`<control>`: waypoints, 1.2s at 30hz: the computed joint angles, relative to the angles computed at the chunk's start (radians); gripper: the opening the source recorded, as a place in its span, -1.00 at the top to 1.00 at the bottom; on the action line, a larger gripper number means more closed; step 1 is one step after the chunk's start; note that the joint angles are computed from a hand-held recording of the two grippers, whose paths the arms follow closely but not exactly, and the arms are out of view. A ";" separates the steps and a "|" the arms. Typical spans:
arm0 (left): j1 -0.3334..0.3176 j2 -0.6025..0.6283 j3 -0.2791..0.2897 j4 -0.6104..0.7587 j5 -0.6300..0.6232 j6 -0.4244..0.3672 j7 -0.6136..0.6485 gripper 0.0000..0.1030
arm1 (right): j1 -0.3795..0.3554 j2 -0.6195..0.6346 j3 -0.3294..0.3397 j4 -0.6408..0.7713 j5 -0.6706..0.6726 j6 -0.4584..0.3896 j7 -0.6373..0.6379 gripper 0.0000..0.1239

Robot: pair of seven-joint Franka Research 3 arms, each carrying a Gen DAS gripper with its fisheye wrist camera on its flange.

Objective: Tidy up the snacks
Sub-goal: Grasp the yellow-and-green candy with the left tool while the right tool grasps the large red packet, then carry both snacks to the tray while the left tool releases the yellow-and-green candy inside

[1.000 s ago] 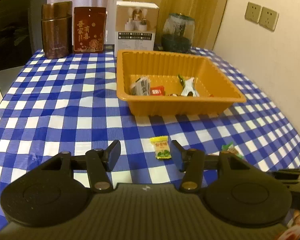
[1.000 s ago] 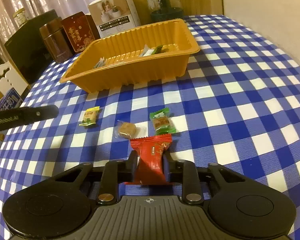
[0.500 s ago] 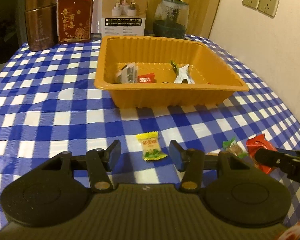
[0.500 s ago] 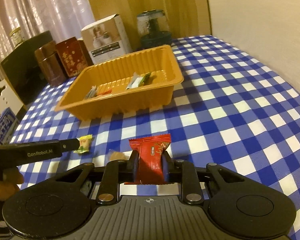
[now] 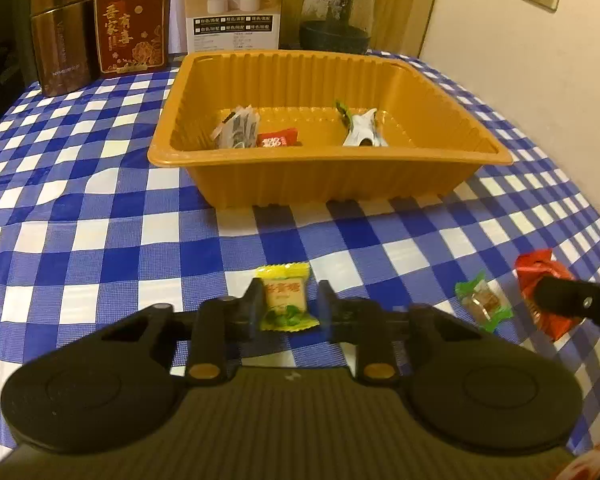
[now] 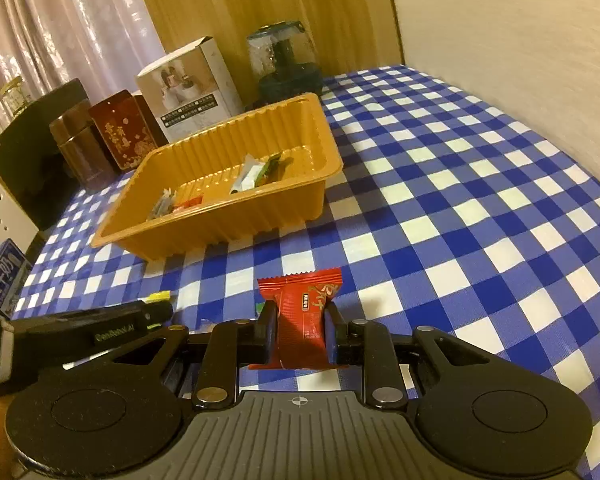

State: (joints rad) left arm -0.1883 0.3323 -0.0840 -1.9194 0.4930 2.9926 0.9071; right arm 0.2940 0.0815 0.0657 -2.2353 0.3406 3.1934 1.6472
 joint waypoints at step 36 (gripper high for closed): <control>0.004 -0.125 -0.007 -0.057 0.056 0.046 -0.049 0.63 | 0.445 0.046 -0.465 0.062 -0.179 0.134 0.070 0.61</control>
State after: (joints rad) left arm -0.1838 0.2076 -0.0911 -1.9765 0.5488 3.0389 0.8583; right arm 0.7395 0.1270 -0.3988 -2.1733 0.1619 3.3271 1.7174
